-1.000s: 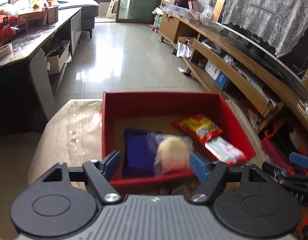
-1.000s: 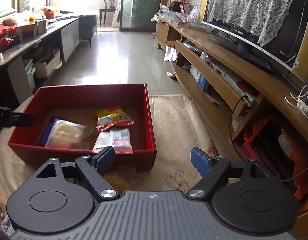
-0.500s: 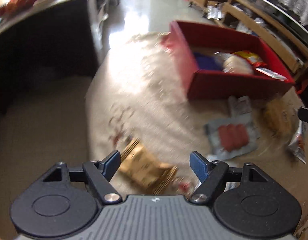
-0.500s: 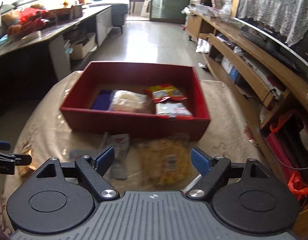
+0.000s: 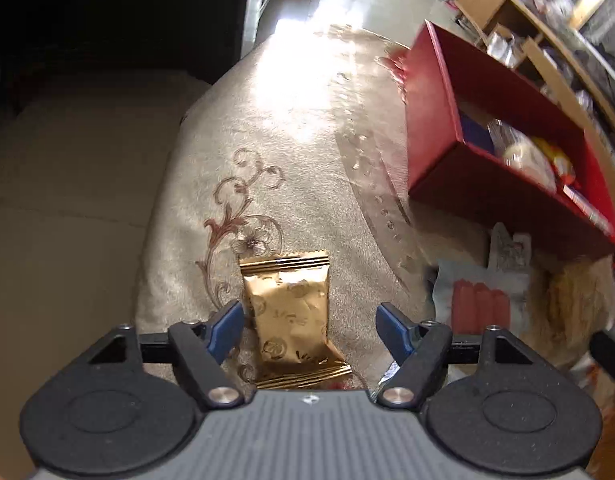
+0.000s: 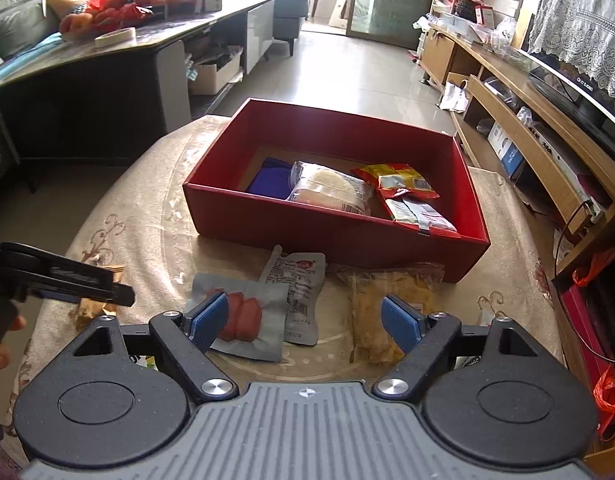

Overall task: Organize snacks
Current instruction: 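Grasp the gold cake with the left tool while the right tool grasps the Kaprons wafer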

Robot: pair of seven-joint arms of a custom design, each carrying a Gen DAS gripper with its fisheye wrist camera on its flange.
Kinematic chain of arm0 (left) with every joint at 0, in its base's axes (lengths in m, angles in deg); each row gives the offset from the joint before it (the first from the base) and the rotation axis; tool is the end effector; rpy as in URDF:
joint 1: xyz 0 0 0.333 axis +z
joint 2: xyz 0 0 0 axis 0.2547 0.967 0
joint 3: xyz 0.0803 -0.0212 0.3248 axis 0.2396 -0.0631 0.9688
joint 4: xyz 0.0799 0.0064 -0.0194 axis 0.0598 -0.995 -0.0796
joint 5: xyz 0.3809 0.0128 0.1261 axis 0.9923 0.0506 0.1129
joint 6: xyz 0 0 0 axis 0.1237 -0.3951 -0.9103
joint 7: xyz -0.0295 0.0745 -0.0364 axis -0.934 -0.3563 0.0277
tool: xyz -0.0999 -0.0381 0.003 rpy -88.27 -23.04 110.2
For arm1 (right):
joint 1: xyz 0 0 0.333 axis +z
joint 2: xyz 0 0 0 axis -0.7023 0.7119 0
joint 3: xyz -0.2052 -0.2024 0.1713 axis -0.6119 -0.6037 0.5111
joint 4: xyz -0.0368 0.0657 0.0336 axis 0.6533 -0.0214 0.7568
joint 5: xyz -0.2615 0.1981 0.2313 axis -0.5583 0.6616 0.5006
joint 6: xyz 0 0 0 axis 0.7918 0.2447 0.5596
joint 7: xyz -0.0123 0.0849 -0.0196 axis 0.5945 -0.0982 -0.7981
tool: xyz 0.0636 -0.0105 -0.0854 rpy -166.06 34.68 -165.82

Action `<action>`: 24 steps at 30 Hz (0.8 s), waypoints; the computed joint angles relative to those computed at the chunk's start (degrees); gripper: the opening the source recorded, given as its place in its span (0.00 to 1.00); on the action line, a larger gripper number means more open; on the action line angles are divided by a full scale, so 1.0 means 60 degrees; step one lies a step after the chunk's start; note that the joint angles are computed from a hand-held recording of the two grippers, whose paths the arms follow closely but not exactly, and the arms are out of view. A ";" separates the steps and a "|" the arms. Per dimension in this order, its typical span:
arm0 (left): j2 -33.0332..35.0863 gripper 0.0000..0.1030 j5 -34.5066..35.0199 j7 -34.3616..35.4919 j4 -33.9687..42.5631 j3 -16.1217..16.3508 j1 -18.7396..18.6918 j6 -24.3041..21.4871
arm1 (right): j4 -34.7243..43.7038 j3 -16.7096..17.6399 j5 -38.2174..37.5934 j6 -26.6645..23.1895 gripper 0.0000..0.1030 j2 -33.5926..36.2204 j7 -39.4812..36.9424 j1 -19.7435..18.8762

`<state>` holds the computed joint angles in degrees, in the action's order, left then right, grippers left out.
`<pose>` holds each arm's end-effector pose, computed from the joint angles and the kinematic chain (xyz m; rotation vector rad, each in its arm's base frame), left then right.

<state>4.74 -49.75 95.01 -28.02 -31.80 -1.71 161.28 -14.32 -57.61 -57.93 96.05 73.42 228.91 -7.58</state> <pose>0.6164 -0.3290 0.4628 -2.1800 1.9356 -0.6222 0.5293 0.4410 0.5482 -1.9713 1.6846 -0.7278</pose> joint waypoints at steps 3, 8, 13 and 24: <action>0.0046 0.36 0.0796 0.0451 0.0086 0.0028 -0.0291 -0.0200 | -0.0075 0.0011 -0.0016 -0.0056 0.85 -0.0056 -0.0082 0.0001; -0.0144 0.32 0.0771 0.0562 -0.0229 0.0016 -0.0219 0.0163 | -0.0020 0.0101 0.0210 -0.0348 0.85 0.0006 -0.0276 0.0005; -0.0553 0.32 0.0195 0.0996 -0.0706 -0.0139 0.0073 0.0734 | 0.0137 0.0175 0.0932 -0.0651 0.85 0.0229 -0.0212 0.0070; -0.1399 0.32 -0.1208 0.2105 -0.1806 -0.0267 0.0575 0.1748 | 0.1188 -0.0088 0.2873 -0.0596 0.85 0.1513 0.1739 0.0639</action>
<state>-3.65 -57.00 107.64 -38.85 -33.40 1.74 171.76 -7.20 -58.14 -40.69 92.47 82.50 239.35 -3.74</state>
